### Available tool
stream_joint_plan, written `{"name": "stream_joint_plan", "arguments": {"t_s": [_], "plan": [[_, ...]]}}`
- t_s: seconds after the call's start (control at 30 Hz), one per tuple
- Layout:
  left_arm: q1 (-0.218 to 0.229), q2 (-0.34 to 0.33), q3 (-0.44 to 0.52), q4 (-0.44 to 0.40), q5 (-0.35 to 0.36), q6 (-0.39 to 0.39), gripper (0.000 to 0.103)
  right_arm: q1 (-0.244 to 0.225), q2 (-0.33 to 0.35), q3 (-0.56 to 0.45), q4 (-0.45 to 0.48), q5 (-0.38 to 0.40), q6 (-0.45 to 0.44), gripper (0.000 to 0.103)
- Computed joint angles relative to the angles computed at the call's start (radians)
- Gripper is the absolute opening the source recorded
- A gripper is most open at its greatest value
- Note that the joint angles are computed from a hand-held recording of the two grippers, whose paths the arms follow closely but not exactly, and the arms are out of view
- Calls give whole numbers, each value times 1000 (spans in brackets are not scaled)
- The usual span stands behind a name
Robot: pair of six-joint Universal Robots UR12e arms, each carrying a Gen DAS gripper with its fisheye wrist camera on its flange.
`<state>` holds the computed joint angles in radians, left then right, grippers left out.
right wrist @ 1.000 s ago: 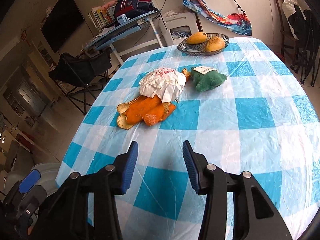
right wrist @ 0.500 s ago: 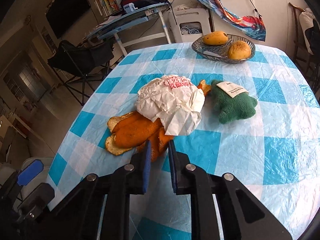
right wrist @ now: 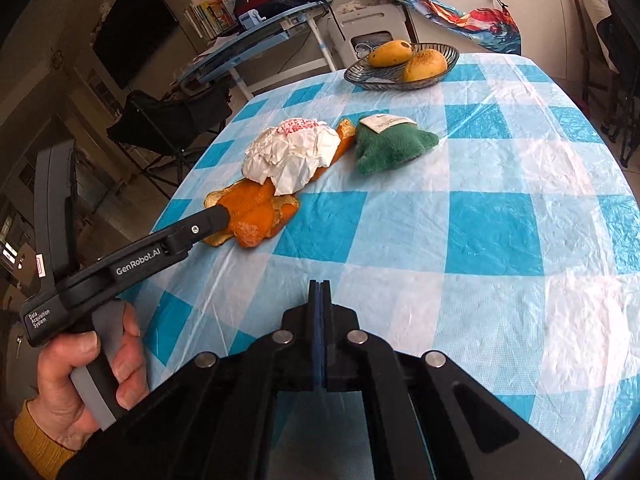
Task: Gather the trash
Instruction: 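Grasp a long orange peel with the left tool while the right tool grasps another peel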
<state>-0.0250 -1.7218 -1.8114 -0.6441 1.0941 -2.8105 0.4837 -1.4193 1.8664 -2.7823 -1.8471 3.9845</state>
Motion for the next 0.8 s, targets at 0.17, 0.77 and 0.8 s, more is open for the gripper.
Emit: {"name": "stream_joint_plan", "arguments": {"t_s": [0.17, 0.77, 0.8], "plan": [[3, 0, 2, -17, -41, 37, 15, -2, 39, -49, -17, -3, -16, 48], [93, 91, -67, -33, -71, 111, 64, 16, 86, -132, 115, -34, -112, 15], [81, 82, -60, -28, -55, 119, 65, 19, 80, -124, 115, -38, -110, 14]]}}
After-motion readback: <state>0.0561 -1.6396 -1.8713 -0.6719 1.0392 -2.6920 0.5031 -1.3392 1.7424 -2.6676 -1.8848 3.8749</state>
